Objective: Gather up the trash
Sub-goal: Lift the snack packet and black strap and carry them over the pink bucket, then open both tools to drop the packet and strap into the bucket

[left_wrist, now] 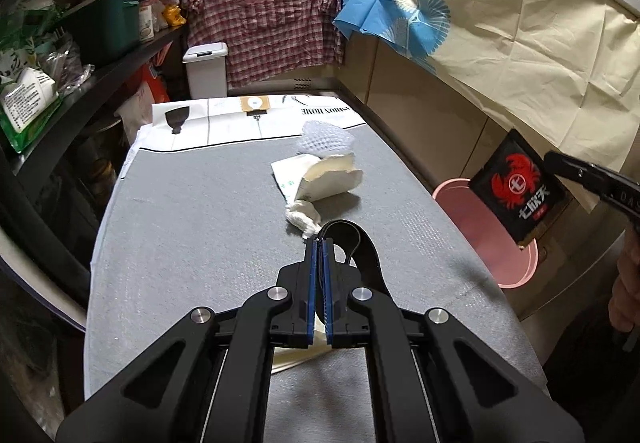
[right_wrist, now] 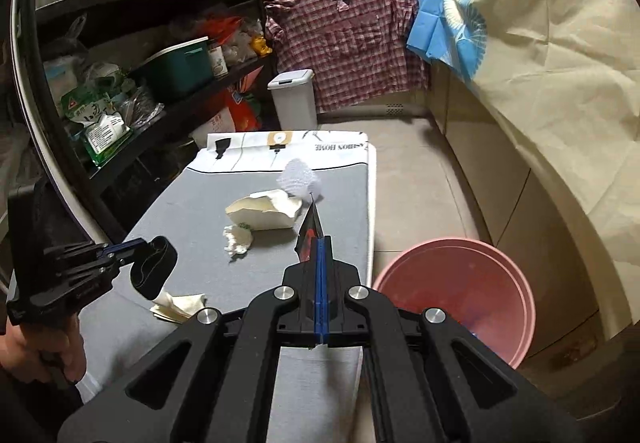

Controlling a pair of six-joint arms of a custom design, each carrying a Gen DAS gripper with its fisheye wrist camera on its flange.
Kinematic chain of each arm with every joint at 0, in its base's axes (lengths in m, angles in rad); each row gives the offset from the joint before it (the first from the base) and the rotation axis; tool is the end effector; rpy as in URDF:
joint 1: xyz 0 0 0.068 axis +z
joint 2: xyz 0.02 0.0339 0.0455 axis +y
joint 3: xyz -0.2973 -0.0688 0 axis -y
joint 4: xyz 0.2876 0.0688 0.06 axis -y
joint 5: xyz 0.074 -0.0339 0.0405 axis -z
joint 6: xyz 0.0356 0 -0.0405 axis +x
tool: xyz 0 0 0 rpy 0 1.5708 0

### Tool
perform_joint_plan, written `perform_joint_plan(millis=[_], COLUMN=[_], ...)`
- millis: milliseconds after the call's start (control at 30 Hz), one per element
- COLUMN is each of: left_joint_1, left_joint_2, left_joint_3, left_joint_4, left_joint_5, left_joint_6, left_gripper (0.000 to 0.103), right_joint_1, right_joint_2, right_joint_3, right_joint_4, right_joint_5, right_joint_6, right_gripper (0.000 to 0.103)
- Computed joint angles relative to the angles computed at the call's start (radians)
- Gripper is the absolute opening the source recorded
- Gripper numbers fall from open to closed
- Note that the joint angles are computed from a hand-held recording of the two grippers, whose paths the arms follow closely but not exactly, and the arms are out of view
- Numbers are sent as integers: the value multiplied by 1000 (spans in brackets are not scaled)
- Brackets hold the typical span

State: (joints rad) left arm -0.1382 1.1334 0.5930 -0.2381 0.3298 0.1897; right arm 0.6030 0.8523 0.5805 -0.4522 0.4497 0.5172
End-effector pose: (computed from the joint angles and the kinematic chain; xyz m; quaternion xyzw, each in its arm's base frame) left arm 0.2443 -0.0456 0.2107 0.2110 0.8875 -0.1416 0.3844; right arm 0.1710 0.0989 0.2476 0.0534 0.8919 0.0406 0.4473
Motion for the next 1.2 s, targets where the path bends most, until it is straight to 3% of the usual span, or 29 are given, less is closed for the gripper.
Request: perform_joint_plan(millis=[400,633,767,1200], left_joint_1=[-173,-318,-395,-590], left_joint_2=[-13,57,122,339], left_joint_3=[9,69,110,244], left_joint_4=[5,45,73,141], left_joint_5=[-96,-171,-206,-275], left_joint_6=[-62,-135,-167,-254], left_gripper=[3,3,3,3], right_joint_1=[-187,-306,-436,-720], right_joint_2=[-131,-222,-269,-210], right_joint_3=[-100,-146,-169,-201], right_joint_4=[18,-5,-11,70], right_joint_5=[-103,-115,-196,-366], right_joint_6=[-55,-112,-154,-244], right_gripper=[0,0,0,0])
